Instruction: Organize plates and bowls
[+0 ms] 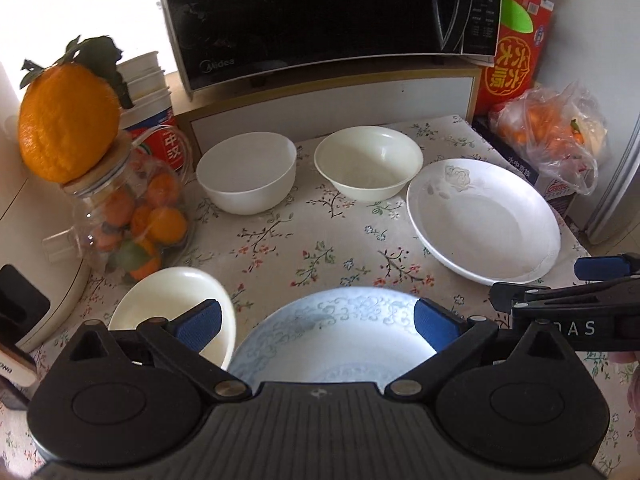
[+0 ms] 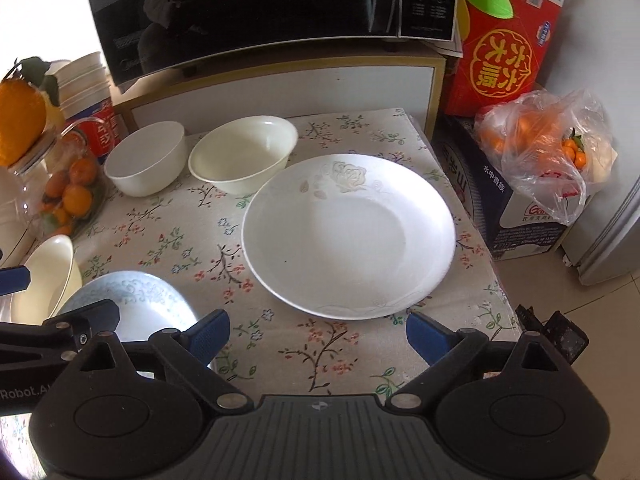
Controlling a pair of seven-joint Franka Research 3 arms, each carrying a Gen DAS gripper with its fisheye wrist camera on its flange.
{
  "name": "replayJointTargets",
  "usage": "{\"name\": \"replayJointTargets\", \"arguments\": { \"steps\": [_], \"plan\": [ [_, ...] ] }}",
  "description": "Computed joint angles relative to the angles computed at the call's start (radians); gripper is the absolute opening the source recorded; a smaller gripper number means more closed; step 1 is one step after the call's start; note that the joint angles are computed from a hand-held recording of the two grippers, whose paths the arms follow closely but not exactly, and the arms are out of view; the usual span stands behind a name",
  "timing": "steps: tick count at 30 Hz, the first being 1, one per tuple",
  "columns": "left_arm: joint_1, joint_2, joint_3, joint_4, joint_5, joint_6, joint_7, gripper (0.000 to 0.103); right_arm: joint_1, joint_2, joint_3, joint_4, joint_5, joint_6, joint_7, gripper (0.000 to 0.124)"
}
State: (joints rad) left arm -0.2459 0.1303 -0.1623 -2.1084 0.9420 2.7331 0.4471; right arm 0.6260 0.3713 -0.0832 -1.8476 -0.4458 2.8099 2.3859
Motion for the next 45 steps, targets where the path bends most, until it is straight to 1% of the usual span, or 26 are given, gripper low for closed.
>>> {"name": "replayJointTargets", "arguments": {
  "steps": [4, 9, 11, 14, 16, 17, 19, 20, 21, 22, 23, 24, 25, 26, 27, 28, 31, 33, 36, 43, 45],
  "plan": [
    [-0.006, 0.081, 0.011, 0.082, -0.008, 0.026, 0.017, 0.103, 0.001, 0.021, -0.029, 0.013, 0.0, 0.004, 0.065, 0.092],
    [-0.003, 0.162, 0.032, 0.148, -0.099, 0.126, 0.048, 0.102, -0.024, 0.04, -0.035, 0.007, 0.055, 0.051, 0.098, 0.092],
    [-0.01, 0.189, 0.045, 0.171, -0.13, 0.155, 0.048, 0.1, -0.024, 0.048, -0.048, 0.003, 0.083, 0.069, 0.126, 0.092],
    [-0.007, 0.238, 0.039, 0.211, -0.222, 0.178, 0.095, 0.093, -0.019, 0.061, -0.067, -0.002, 0.128, 0.1, 0.178, 0.091],
    [-0.006, 0.263, 0.034, 0.227, -0.279, 0.184, 0.131, 0.084, -0.028, 0.076, -0.063, 0.003, 0.174, 0.117, 0.189, 0.089],
    [-0.003, 0.279, 0.027, 0.242, -0.31, 0.179, 0.158, 0.081, -0.036, 0.086, -0.058, 0.008, 0.201, 0.127, 0.189, 0.085],
    [-0.017, 0.296, 0.039, 0.253, -0.339, 0.183, 0.174, 0.067, -0.018, 0.102, -0.081, 0.015, 0.22, 0.141, 0.198, 0.08],
    [-0.031, 0.303, 0.057, 0.256, -0.342, 0.194, 0.163, 0.063, 0.005, 0.111, -0.108, 0.019, 0.212, 0.15, 0.21, 0.074],
    [-0.045, 0.309, 0.072, 0.258, -0.343, 0.207, 0.148, 0.054, 0.033, 0.118, -0.141, 0.023, 0.196, 0.156, 0.222, 0.067],
    [-0.045, 0.319, 0.072, 0.263, -0.357, 0.218, 0.148, 0.049, 0.055, 0.124, -0.166, 0.027, 0.181, 0.156, 0.228, 0.063],
    [-0.037, 0.328, 0.061, 0.265, -0.379, 0.226, 0.161, 0.047, 0.08, 0.131, -0.194, 0.032, 0.159, 0.156, 0.234, 0.058],
    [-0.017, 0.341, 0.037, 0.271, -0.414, 0.238, 0.187, 0.043, 0.093, 0.137, -0.209, 0.036, 0.145, 0.154, 0.233, 0.053],
    [-0.01, 0.351, 0.027, 0.273, -0.439, 0.253, 0.201, 0.038, 0.107, 0.142, -0.227, 0.04, 0.127, 0.152, 0.234, 0.051],
    [-0.028, 0.355, 0.047, 0.274, -0.44, 0.27, 0.193, 0.037, 0.122, 0.145, -0.244, 0.042, 0.11, 0.151, 0.238, 0.047],
    [-0.058, 0.357, 0.08, 0.276, -0.429, 0.28, 0.176, 0.035, 0.128, 0.146, -0.252, 0.042, 0.097, 0.15, 0.236, 0.042],
    [-0.07, 0.36, 0.092, 0.279, -0.425, 0.285, 0.177, 0.029, 0.13, 0.147, -0.255, 0.043, 0.089, 0.148, 0.236, 0.041],
    [-0.074, 0.368, 0.096, 0.283, -0.437, 0.305, 0.187, 0.019, 0.131, 0.143, -0.262, 0.03, 0.079, 0.168, 0.243, 0.036],
    [-0.081, 0.369, 0.106, 0.275, -0.449, 0.325, 0.177, 0.015, 0.132, 0.145, -0.267, 0.028, 0.081, 0.175, 0.247, 0.033],
    [-0.072, 0.367, 0.099, 0.266, -0.478, 0.343, 0.178, 0.011, 0.14, 0.146, -0.279, 0.022, 0.087, 0.184, 0.26, 0.026],
    [-0.094, 0.35, 0.126, 0.244, -0.492, 0.364, 0.169, 0.007, 0.1, 0.128, -0.241, -0.007, 0.174, 0.22, 0.224, 0.016],
    [-0.115, 0.34, 0.151, 0.236, -0.478, 0.373, 0.161, 0.007, 0.112, 0.123, -0.256, -0.016, 0.188, 0.235, 0.221, 0.014]
  ]
}}
